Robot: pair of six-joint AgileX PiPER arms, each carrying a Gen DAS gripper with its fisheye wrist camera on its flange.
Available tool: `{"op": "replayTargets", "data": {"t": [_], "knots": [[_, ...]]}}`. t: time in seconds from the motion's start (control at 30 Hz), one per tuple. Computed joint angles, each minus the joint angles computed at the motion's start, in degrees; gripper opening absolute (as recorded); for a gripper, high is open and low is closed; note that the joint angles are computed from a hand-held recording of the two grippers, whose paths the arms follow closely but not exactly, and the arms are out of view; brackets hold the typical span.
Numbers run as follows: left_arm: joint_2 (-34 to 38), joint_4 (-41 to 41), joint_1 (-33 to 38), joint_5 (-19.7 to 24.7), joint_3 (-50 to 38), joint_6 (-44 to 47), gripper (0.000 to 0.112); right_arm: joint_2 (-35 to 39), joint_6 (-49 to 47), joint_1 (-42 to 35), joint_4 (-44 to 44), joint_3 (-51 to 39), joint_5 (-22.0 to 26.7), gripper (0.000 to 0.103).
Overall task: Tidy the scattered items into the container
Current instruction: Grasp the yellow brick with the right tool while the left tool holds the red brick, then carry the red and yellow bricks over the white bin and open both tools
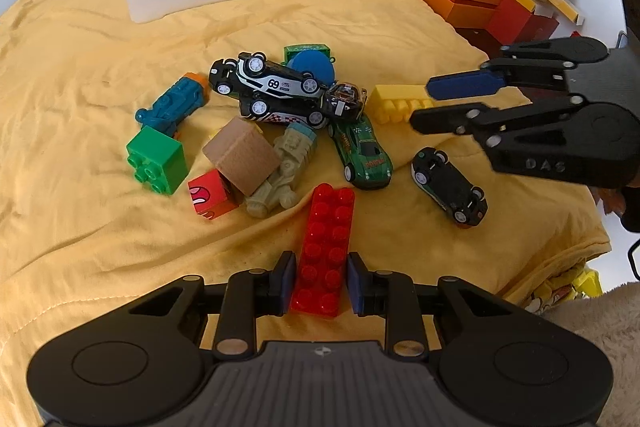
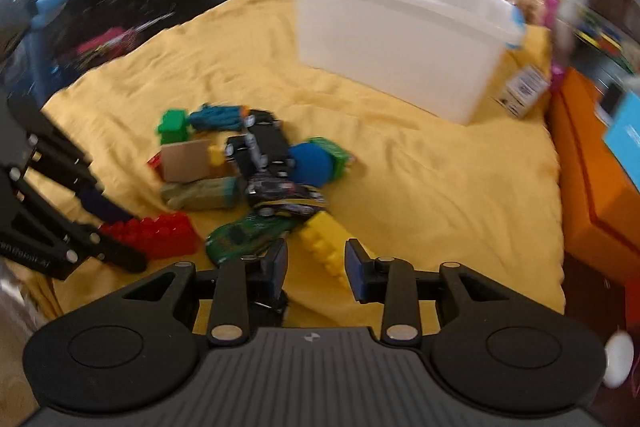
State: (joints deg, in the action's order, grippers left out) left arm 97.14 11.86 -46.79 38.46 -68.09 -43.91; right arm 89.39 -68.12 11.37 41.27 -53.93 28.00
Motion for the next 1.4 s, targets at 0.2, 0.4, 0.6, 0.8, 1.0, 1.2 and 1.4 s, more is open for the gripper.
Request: {"op": "replayTargets", "data": {"t": [0.2,0.4,0.6,0.8,1.0,1.2,1.4], "knots": [[-0.8,-1.0,0.4,-0.9,0.9,0.5,0.031,5.6,3.6,2.6,-9.0,-4.4,-3.5,0.039],[-1.2,-1.1,0.4,-1.6,1.5,-0.4,0.032,10.4,0.1,-1.8,-6.0,-9.1,2.4,0.038],[-0.7,-0.4,0.4,-2.5,1.6,-1.7,0.031,7.7,-3.4,-3.7,1.1,-6.0,1.6,0.039],[-2.0,0.6,0.4,-1.8,0.7,-0.1,0.027,7.4,6.0,-1.6,-4.0,-5.6,0.7,0.027],[-3.9,5.4,5.1,1.4,-6.9,1.6,0.027,5.0,12.5,-1.0,-7.9,-11.7,3.6,0.027],[1.8,8.8,12.5,3.9,-24.8,9.7,0.027,9.3,20.9,0.9,-12.0,-24.7,3.8,0.027],[16.1,8.3,17.7,9.4,-49.2,17.4,0.027,18.1,33.9,4.0,-21.4,-42.7,3.6,0.027]]}}
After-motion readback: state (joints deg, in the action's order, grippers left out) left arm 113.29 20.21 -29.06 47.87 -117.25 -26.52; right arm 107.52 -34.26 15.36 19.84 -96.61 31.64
